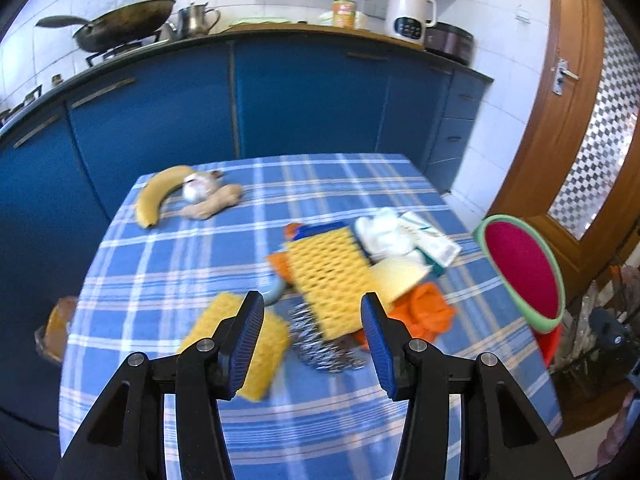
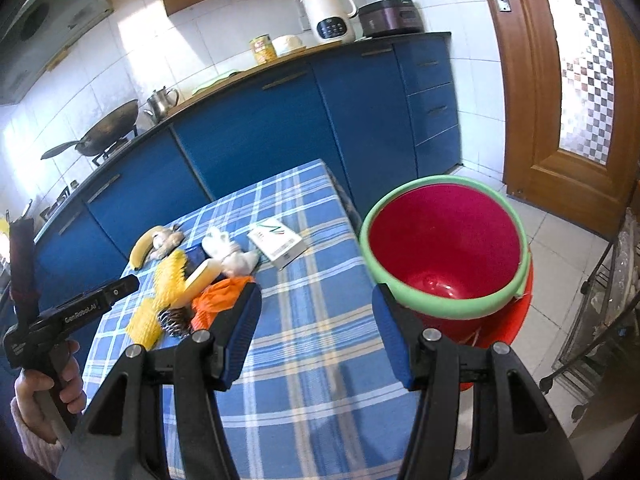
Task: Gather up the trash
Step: 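Grasp the yellow foam net with the left tool while the right tool grasps the orange rubber glove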
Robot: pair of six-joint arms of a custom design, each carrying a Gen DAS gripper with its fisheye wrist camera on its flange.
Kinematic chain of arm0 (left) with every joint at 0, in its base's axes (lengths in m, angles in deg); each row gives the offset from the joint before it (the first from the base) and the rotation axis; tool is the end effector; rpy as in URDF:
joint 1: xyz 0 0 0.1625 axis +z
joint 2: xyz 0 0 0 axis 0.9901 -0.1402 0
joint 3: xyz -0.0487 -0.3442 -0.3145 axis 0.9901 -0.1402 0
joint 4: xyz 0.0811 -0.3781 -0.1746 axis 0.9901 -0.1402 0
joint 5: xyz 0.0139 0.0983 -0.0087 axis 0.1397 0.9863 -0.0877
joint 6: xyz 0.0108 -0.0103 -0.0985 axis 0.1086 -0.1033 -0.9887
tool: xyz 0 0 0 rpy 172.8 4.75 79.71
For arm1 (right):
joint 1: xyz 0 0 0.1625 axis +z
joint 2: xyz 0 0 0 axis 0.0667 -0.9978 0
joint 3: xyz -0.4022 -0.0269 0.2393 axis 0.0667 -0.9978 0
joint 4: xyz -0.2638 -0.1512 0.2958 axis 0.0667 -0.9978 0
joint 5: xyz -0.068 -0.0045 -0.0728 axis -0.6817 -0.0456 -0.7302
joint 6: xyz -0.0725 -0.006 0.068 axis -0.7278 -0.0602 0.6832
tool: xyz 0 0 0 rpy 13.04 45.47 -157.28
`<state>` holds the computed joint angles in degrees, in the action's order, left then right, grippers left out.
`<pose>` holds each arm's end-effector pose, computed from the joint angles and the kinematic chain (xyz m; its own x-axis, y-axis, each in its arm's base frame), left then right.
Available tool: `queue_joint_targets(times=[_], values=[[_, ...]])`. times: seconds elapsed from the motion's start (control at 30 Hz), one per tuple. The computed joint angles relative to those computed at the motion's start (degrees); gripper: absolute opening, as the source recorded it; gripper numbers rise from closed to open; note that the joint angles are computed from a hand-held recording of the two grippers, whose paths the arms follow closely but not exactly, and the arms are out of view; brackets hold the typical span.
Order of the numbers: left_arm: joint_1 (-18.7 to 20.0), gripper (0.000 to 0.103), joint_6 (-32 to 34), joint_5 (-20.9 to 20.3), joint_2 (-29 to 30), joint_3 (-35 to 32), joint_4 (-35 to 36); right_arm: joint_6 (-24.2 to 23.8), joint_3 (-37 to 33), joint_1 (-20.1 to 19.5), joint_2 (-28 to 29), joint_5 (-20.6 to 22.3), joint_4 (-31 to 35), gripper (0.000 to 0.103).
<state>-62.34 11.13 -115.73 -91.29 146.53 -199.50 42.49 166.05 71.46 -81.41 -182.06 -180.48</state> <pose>-0.3306 -0.3482 0.0221 -0.7364 -0.1295 -0.6640 0.4044 0.7026 -0.5855 0.0521 -0.3075 0.3622 -0.8840 -0.1209 0.4515 -0.4028 0.6871 -0.6047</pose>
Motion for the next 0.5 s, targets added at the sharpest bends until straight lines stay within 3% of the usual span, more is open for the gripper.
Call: queue_joint_targets(times=[0.17, 0.5], values=[[1.49, 0.052, -2.69, -0.74, -1.81, 2.06, 3.06, 0.55, 0.66, 1.5, 2.28, -1.78, -1.55, 0.059], [6.36, 0.053, 0.76, -5.2, -2.26, 5.92, -5.29, 2.39, 1.24, 4.21, 8.57, -5.8, -5.59, 0.059]])
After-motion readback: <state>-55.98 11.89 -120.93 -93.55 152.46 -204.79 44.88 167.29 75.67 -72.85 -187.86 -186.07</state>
